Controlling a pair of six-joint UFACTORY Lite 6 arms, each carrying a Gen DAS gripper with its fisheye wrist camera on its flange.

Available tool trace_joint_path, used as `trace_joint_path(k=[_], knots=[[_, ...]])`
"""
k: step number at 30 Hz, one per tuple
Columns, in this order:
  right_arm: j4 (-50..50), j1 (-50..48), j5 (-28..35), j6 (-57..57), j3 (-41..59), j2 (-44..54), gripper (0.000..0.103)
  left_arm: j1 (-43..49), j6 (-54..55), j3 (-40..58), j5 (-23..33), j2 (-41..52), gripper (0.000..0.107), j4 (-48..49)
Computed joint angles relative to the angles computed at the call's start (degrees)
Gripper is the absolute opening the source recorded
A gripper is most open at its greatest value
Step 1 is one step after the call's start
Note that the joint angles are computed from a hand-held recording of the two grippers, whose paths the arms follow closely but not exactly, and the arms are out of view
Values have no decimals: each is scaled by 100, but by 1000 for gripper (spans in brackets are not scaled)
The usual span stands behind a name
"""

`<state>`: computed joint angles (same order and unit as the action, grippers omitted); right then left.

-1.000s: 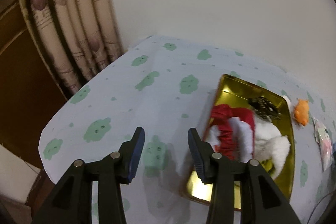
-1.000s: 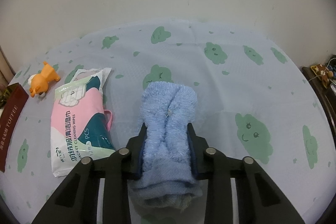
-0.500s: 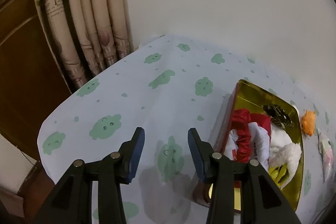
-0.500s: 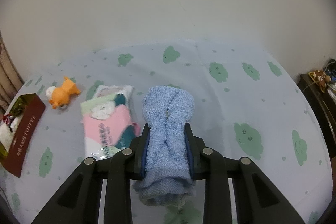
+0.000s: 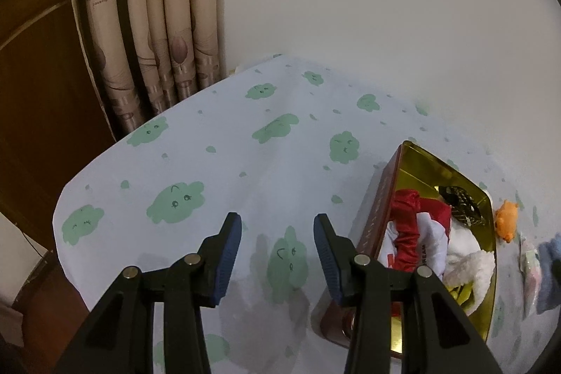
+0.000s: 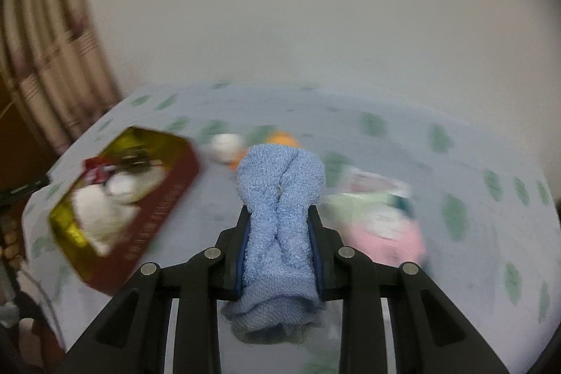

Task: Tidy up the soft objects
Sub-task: 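Carry the blue towel over the gold tin with the right tool, then open the right tool to release the blue towel into the tin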

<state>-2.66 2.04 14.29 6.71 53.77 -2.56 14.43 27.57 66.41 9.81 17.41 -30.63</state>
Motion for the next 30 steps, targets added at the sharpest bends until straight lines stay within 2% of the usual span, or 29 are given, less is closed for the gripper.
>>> trace_joint_path(k=[6, 9, 12, 15, 19, 22, 26, 30], knots=[[-163, 1263, 277, 575, 1497, 1302, 26, 126, 565, 42, 115, 29, 44, -649], [-93, 1604, 470, 555, 2359, 2008, 26, 274, 1116, 128, 310, 106, 44, -1315], [-191, 1883, 699, 693, 3343, 2789, 26, 384, 1180, 224, 416, 198, 44, -1512], [283, 1965, 882, 366, 4117, 3390, 26, 441, 1117, 245, 439, 228, 44, -1543], [452, 2039, 1196, 338, 5178, 4228, 26, 450, 1083, 266, 480, 239, 44, -1505], [326, 2076, 1420, 540, 5868, 4783, 27, 418, 993, 159, 309, 137, 44, -1429], [284, 2056, 1741, 597, 6577, 5332, 31, 414, 1177, 125, 266, 118, 44, -1604], [-11, 2076, 1762, 833, 6645, 5446, 40, 397, 1070, 154, 275, 148, 44, -1443]])
